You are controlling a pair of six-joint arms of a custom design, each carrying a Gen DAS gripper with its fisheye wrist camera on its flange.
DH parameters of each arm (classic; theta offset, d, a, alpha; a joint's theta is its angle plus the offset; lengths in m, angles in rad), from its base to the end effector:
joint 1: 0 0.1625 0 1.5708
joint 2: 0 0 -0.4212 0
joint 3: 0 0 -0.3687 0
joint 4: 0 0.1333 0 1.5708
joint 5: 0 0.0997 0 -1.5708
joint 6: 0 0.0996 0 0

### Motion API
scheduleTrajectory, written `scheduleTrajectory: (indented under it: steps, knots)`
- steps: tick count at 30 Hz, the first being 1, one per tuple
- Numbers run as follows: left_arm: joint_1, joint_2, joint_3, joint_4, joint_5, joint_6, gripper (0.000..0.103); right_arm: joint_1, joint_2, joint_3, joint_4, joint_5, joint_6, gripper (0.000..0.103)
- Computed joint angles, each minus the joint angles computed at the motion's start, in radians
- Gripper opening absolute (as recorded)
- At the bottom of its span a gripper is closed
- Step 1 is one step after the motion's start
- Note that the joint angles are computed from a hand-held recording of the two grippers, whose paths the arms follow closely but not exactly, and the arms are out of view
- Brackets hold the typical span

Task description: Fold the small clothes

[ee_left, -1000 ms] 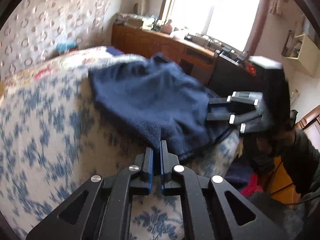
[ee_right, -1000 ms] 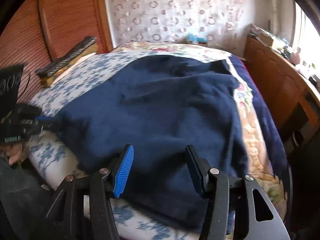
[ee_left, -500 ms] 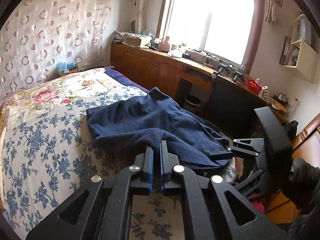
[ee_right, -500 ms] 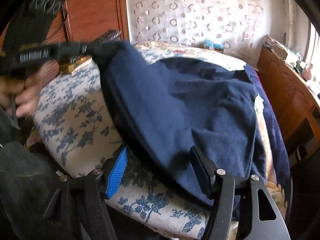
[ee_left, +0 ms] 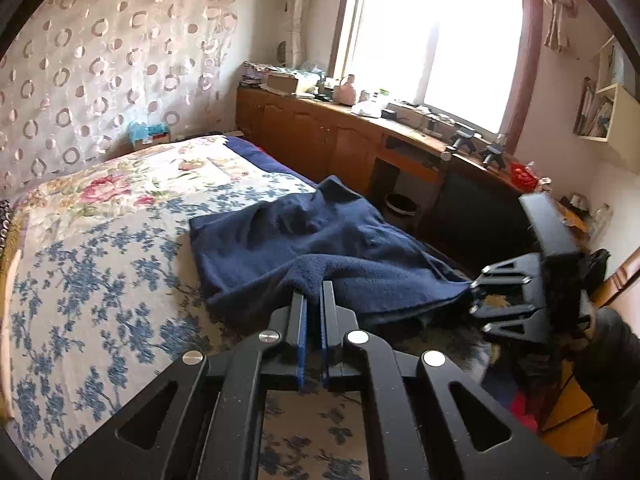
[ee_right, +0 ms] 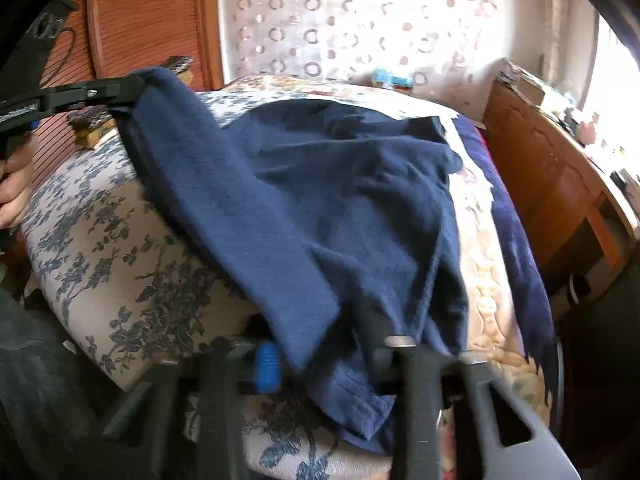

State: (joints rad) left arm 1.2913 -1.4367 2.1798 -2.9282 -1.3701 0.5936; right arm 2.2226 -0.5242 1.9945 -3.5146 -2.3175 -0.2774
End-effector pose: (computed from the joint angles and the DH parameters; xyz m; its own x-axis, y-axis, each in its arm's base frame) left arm 0.0188 -0.4897 0.3082 -0.6810 0.5719 -0.4574 0.7315 0.5617 -0.3867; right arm 0.3699 -0.3765 -0.0131 -0.5940 -0.3851 0.7063 -0.7305 0.6260 -0.2730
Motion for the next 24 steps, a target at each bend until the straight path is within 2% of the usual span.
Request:
scheduleTrajectory:
  steps: [4, 8, 13, 20, 24]
  knots:
    - [0.011, 0.025, -0.041, -0.004, 0.004, -0.001, 0.006, 0.007, 0.007, -0.063, -0.034, -0.023, -0.086, 0.008]
    - [0.017, 0.068, -0.104, -0.002, 0.017, -0.005, 0.006, 0.003, 0.003, -0.148, -0.043, -0.013, -0.157, 0.008]
    - [0.021, 0.135, -0.191, 0.001, 0.059, -0.007, 0.006, -0.020, 0.039, -0.308, 0.017, 0.013, -0.245, 0.008]
    - [0.043, 0.233, -0.308, 0.043, 0.101, -0.016, 0.006, -0.094, 0.087, -0.481, 0.176, 0.096, -0.250, 0.008]
    - [0.055, 0.278, -0.355, 0.071, 0.116, -0.026, 0.006, -0.126, 0.072, -0.488, 0.231, 0.123, -0.238, 0.008]
